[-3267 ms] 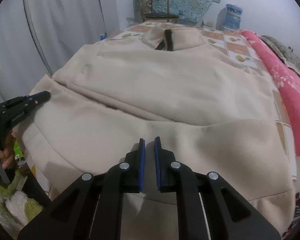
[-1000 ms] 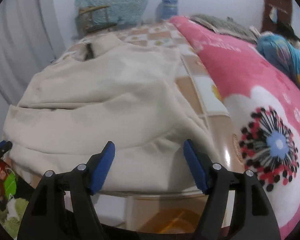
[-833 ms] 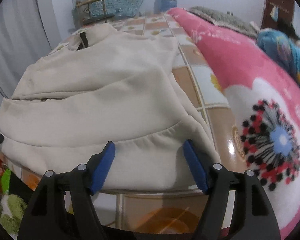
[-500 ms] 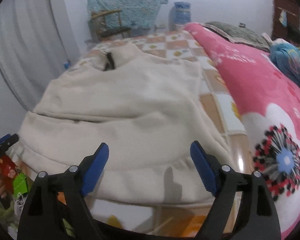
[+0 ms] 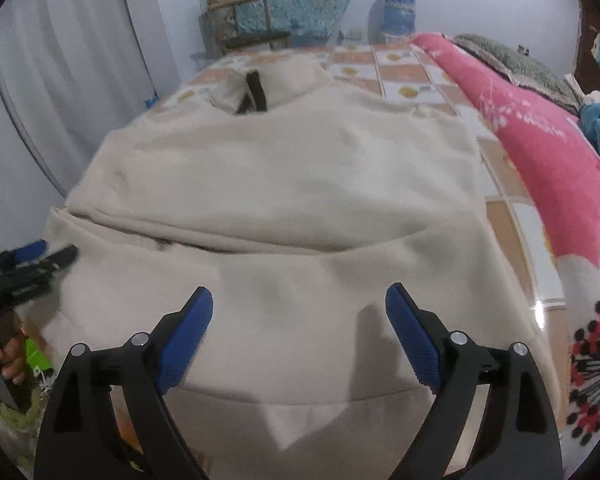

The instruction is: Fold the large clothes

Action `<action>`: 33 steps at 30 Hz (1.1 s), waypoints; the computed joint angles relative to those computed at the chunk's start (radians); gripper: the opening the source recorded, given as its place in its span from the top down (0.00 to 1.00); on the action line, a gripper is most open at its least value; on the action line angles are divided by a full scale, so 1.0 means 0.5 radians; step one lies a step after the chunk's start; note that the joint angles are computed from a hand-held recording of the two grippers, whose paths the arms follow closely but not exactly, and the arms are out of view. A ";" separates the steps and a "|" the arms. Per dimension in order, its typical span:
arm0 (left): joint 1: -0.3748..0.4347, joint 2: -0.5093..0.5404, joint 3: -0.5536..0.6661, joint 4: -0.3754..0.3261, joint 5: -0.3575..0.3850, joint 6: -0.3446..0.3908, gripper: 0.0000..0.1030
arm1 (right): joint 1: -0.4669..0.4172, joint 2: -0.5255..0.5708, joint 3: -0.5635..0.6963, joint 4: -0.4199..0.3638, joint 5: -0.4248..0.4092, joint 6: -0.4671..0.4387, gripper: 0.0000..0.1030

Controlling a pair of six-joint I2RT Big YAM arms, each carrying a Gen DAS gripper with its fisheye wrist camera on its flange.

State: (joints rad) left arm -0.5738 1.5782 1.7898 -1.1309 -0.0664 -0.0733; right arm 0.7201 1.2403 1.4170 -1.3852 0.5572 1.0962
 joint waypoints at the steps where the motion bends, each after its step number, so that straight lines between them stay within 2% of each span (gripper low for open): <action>1: -0.002 0.006 0.011 -0.014 -0.005 0.010 0.15 | -0.016 0.000 -0.023 0.008 -0.040 0.005 0.17; 9: -0.034 0.007 0.087 -0.093 -0.136 0.028 0.15 | 0.003 0.015 -0.047 0.035 -0.008 -0.050 0.08; 21: -0.100 0.048 0.300 -0.210 -0.164 0.012 0.15 | -0.009 0.001 -0.059 0.070 -0.035 -0.085 0.06; 33: -0.222 0.200 0.553 -0.237 -0.226 0.071 0.15 | -0.010 0.003 -0.060 0.069 -0.034 -0.092 0.06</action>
State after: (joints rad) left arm -0.6847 1.6784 2.0663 -1.2494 -0.1794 -0.0379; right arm 0.7153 1.2416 1.3871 -1.3508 0.5402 1.0503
